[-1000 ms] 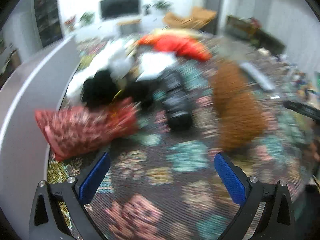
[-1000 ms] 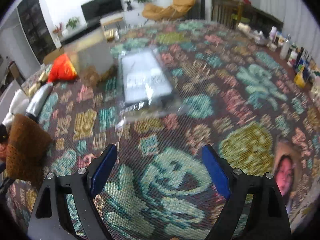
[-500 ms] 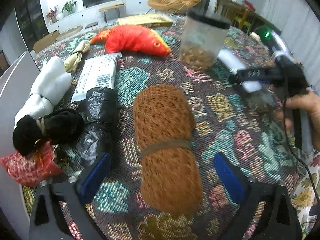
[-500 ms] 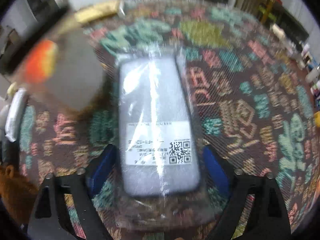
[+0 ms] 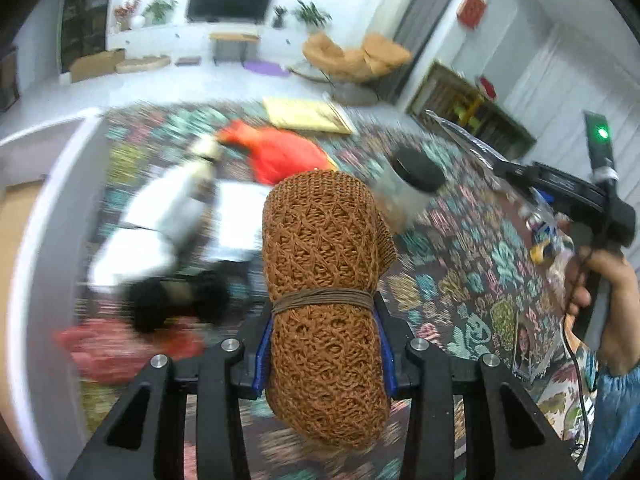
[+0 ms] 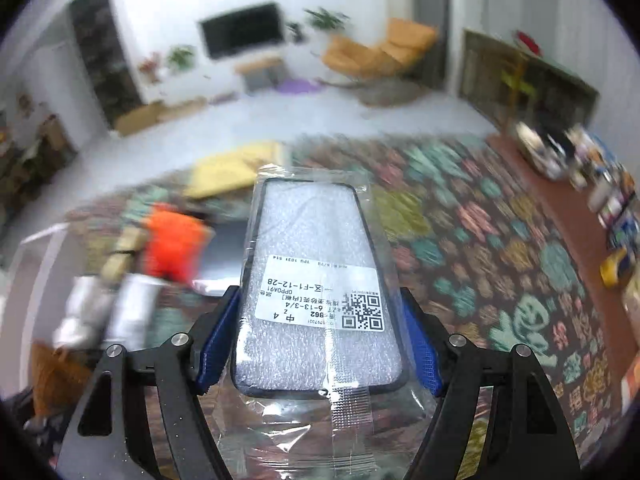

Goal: Organize soft objects

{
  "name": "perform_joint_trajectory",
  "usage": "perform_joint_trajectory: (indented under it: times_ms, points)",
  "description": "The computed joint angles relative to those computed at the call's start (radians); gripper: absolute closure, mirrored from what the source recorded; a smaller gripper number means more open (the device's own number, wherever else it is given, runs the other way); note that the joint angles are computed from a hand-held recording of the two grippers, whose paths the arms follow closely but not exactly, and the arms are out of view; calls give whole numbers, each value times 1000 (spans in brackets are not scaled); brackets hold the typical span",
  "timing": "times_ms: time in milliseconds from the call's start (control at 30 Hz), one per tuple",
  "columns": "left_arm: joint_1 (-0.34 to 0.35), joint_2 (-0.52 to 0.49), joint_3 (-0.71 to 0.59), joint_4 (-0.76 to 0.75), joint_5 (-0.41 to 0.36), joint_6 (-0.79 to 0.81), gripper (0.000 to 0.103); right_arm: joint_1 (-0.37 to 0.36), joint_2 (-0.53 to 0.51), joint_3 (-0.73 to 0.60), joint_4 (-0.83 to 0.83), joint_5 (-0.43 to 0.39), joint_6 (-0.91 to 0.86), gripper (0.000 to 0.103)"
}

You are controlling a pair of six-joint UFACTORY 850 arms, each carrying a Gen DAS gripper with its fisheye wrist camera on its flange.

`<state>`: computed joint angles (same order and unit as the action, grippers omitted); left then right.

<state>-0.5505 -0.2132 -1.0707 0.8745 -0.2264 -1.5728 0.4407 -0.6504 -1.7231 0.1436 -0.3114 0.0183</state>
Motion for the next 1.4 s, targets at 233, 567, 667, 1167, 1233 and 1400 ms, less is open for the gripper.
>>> perform_joint_trajectory:
  times_ms: [233,567,667,1167,1233,1400]
  points:
    - [98,404,336,112,-200,-137,61,176,20,-33,733,-133,-553,26]
    - [181,669,579,68,-569,-153,11,410,-225,-275,1043,-308,-718,14]
    - [140,689,601,115,-604,-216,10,397,-165,-157,1190,-227,-897,14]
    - [-160,56,255,496,-184,-440,2,225,-2,386,1651,624,-1304,14]
    - [-159,-52,191,510,-212,-420,2,228,-19,382,1597,646,-1254,14]
    - [-123,-198,83,543,-244,-408,2,241,-46,355,1524,688,-1218,14]
